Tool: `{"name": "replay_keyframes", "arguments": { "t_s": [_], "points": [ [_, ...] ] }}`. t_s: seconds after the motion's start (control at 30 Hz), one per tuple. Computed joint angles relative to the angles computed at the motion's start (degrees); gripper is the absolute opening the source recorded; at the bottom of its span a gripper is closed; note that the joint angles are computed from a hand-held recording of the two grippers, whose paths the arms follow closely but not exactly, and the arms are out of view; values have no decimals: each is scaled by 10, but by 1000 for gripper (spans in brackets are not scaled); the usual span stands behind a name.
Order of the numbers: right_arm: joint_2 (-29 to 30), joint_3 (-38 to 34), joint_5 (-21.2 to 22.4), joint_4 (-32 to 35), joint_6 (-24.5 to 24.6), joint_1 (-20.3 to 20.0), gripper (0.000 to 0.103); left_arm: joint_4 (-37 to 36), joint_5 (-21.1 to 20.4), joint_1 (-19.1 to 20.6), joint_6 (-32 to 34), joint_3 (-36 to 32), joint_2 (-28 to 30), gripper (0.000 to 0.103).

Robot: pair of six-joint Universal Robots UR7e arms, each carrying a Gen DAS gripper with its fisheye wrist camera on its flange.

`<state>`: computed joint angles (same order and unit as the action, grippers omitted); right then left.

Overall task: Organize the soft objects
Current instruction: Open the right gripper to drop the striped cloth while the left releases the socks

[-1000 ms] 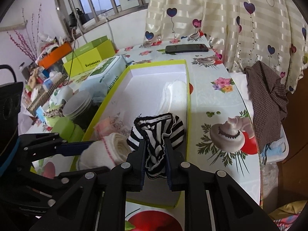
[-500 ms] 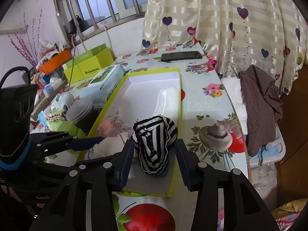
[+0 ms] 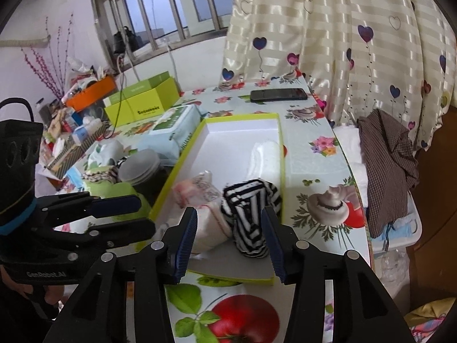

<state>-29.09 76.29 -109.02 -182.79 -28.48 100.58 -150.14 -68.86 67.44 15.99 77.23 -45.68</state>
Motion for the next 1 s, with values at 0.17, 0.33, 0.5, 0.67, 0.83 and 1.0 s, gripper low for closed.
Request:
{"name": "replay_keyframes", "arguments": {
  "t_s": [0.17,0.33,0.5,0.67,0.83,1.0],
  "points": [
    [1,6,-5,-1,-4,11,46,-33,17,-2,7,44,-33,48],
    [3,9,-6,3,-7,20,47,-50,31,5,-3,76,-62,48],
    [10,5,-5,16,-13,30,49,-66,34,12,-10,99,-83,48],
    [17,-1,-7,22,-18,39,49,-81,40,18,-14,113,-96,48],
    [23,-8,-12,30,-24,49,50,-88,46,21,-17,121,-103,48],
    [31,-15,-17,35,-31,58,56,-94,52,22,-19,128,-109,48]
  ]
}}
